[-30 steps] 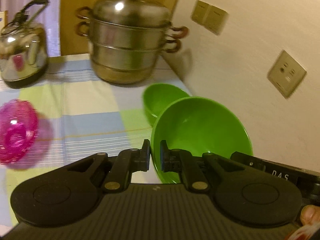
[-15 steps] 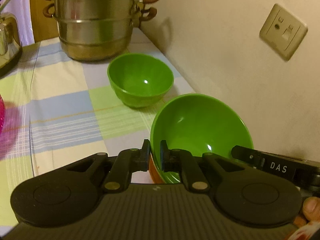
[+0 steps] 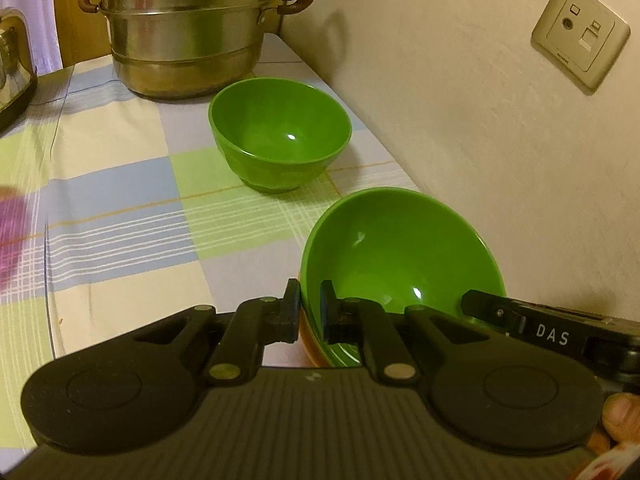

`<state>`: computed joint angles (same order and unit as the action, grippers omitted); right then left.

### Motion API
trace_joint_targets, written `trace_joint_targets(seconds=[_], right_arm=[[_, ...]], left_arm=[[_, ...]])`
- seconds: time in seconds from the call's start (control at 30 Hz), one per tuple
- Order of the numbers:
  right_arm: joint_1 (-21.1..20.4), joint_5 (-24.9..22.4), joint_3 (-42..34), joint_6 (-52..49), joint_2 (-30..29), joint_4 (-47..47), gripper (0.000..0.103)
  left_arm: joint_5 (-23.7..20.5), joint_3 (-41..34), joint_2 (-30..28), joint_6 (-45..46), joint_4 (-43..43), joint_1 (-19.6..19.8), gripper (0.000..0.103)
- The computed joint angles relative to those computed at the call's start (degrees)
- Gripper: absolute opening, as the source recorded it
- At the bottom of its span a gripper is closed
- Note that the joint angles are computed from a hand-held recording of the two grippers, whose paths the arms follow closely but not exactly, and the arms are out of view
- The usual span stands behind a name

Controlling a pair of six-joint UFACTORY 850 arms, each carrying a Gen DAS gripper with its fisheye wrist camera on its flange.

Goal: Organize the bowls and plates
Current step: 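Carry the large green bowl into the orange bowl with both grippers, then open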

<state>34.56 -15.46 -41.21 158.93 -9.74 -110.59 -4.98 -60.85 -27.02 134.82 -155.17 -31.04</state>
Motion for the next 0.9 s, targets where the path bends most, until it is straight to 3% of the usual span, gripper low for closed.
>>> trace_joint_targets(seconds=[0.07, 0.33, 0.4, 0.47, 0.67, 0.9], right_arm=[[-0.12, 0.09, -0.29, 0.54, -0.42, -0.80, 0.012], [-0.38, 0.06, 0.43, 6.19, 0.00, -5.70, 0.014], [-0.39, -0.43, 1.14, 11.21, 0.50, -10.57, 0.025], [-0.09, -1.32, 1.69, 12.17, 1.12, -11.20, 0.065], [0.22, -2.64, 3.17, 13.62, 2.95, -9.87, 0.066], [1.59, -3.33, 5.93, 15.07, 6.64, -7.39, 0.066]], left_arm=[[0.19, -0.07, -0.11, 3.39, -3.46, -0.11, 0.008], [-0.70, 0.28, 0.14, -1.29, 0.18, 0.02, 0.011], [-0.70, 0.61, 0.53, 2.98, -4.12, -0.12, 0.013], [-1.31, 1.34, 1.25, 4.59, -6.10, -0.07, 0.015], [-2.58, 3.95, 4.20, 11.24, -13.45, -0.02, 0.018], [-3.64, 8.46, 8.27, 19.63, -23.97, -0.24, 0.031]])
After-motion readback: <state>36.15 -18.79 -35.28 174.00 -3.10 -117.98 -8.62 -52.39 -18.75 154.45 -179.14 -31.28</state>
